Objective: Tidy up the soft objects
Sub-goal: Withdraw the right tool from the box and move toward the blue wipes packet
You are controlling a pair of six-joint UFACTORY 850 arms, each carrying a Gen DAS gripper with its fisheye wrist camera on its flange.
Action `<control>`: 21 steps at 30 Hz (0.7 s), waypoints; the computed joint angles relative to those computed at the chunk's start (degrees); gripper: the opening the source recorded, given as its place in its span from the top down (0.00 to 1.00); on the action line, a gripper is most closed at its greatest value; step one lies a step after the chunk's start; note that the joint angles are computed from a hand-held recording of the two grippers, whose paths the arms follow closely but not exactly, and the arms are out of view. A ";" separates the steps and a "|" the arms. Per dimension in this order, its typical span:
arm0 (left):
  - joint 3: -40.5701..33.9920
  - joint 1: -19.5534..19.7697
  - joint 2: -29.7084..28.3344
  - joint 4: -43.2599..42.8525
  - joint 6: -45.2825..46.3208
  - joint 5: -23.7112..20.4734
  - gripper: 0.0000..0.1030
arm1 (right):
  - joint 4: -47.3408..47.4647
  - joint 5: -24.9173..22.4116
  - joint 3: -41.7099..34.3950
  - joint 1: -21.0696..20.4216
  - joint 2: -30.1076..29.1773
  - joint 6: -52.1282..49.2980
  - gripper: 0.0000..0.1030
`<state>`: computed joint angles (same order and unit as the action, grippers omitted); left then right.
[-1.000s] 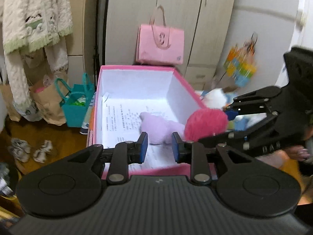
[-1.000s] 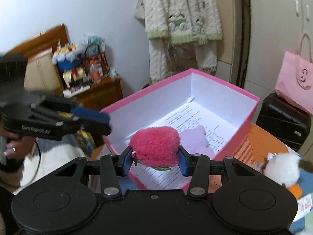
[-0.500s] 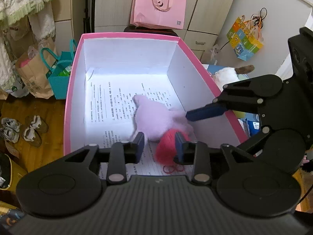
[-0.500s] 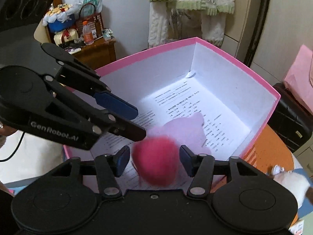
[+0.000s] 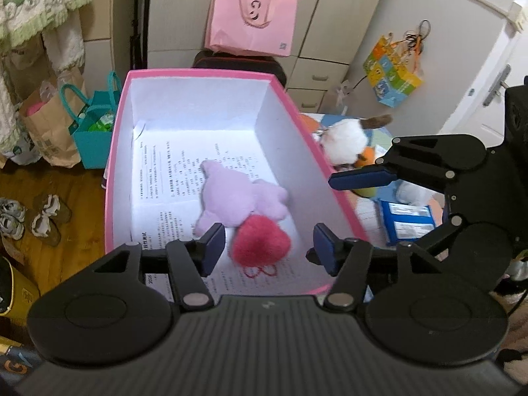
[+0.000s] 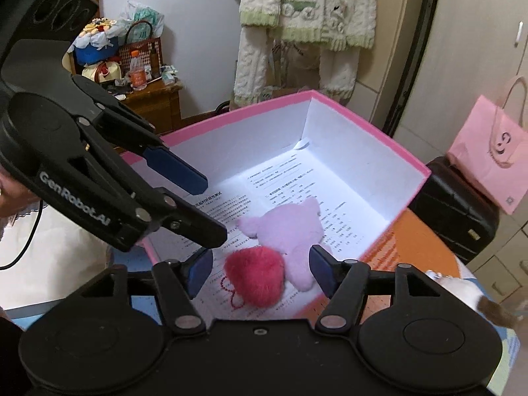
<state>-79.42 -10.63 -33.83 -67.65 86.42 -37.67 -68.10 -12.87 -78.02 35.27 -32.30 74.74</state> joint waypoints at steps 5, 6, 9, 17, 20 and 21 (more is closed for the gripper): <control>3.34 -0.01 3.47 -0.85 2.24 -1.49 0.38 | -12.50 -2.46 4.95 1.63 4.25 13.30 0.31; 4.02 -0.03 4.18 -1.10 2.68 -2.04 0.38 | -14.77 -2.80 6.08 1.86 5.16 15.90 0.31; 5.80 -0.31 6.02 -1.80 3.65 -2.92 0.36 | -20.77 -3.94 9.80 2.48 8.23 23.42 0.30; 11.42 -2.92 11.46 -3.17 8.70 -2.33 0.24 | -32.68 -9.17 22.10 4.60 17.86 42.10 0.28; 13.07 -4.41 12.94 -3.97 10.99 -1.86 0.16 | -34.46 -12.24 26.80 5.52 21.32 47.18 0.28; 13.46 -5.02 13.24 -4.22 11.66 -1.91 0.15 | -34.54 -13.36 28.27 5.83 22.35 48.55 0.28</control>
